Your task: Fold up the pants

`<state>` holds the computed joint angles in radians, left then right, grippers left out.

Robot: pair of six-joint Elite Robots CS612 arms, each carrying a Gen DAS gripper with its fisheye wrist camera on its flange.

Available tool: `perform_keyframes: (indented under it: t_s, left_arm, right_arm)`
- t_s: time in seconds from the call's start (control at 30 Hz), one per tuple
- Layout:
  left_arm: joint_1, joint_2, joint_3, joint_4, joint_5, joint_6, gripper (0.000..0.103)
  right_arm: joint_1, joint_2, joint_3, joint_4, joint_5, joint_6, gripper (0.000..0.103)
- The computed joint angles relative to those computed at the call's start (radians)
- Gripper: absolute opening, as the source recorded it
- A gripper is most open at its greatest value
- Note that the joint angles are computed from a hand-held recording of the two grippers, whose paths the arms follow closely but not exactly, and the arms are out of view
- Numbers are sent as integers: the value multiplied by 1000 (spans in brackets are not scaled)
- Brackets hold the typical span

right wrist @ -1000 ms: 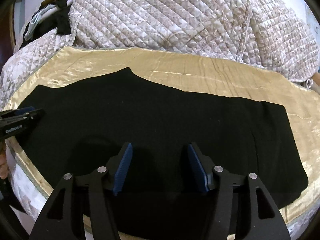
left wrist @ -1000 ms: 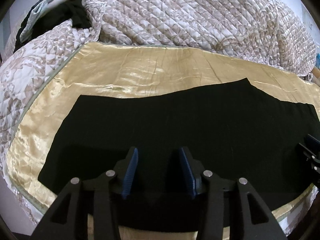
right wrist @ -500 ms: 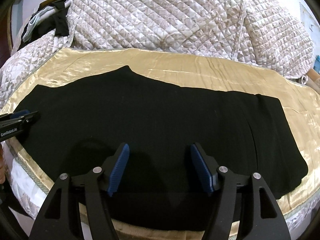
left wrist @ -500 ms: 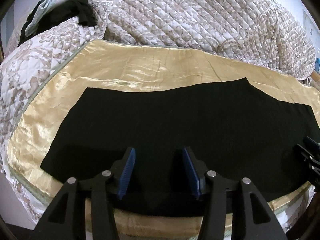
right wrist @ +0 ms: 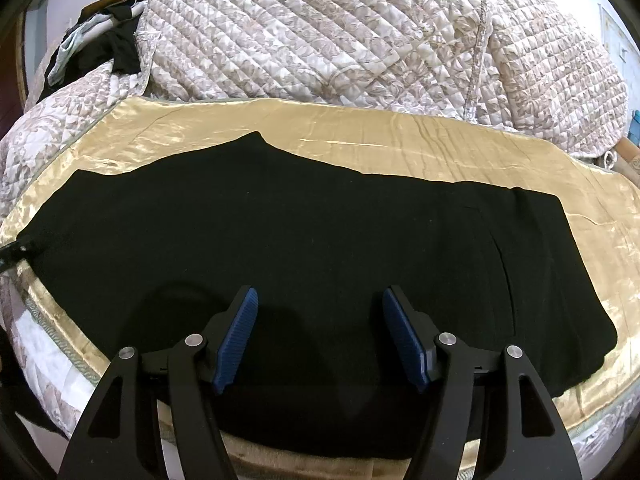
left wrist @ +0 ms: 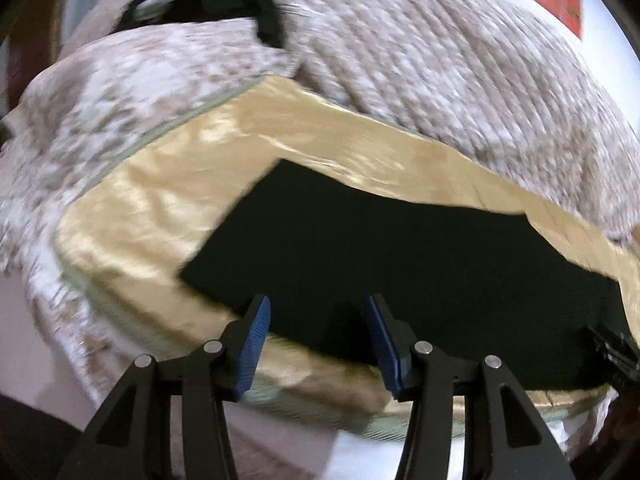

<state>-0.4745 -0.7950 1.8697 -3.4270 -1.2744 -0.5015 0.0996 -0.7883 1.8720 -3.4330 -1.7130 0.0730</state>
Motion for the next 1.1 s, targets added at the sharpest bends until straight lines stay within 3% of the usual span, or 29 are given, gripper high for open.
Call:
perform_keyframes:
  t_s: [0.07,0.13,0.23,0.47,0.53,0.57,0.6,0.67,0.7,0.83,0.97,1.1]
  left_arm:
    - [14,-4,15,8,-4,-73,53]
    - [41,5,17,-28,-85,-126,53]
    - [58,17,6,-61,-131,-161,53]
    - [68,47,-44,-73,-122,-220,52]
    - [62,46,-46,-63,-100,-200,51]
    - [56,44,-49,-49,-78,-185,46]
    - [52,43,-50,-38,-62,-171,28]
    - [56,43,-60,-19,-75,-159,11]
    - [58,42,-62,-12,-84,-162,9]
    - [55,30,-64,-20,-105,-128,8]
    - [40,14,-78,-46,-149,-42,7]
    - [12,5,-121,-50,-246,48,7]
  right_arm:
    - [0,0,0,1,1,2,65]
    - [0,0,0,0,2,2,66]
    - [-1,1,-1,1,3,2,67]
    - [-3,0,-1,0,8,-1,69]
    - [-2,-1,-1,3,8,1,69]
    - [-3,-1,-1,3,9,2,69]
    - [-3,-2,-1,5,10,3,69]
    - [-4,-3,0,9,16,7,69]
    - [-5,-5,0,10,22,11,69]
    - [-8,-13,8,15,54,37,69]
    - [-22,-21,13,18,92,71,69]
    - [-34,-31,24,8,122,124,69]
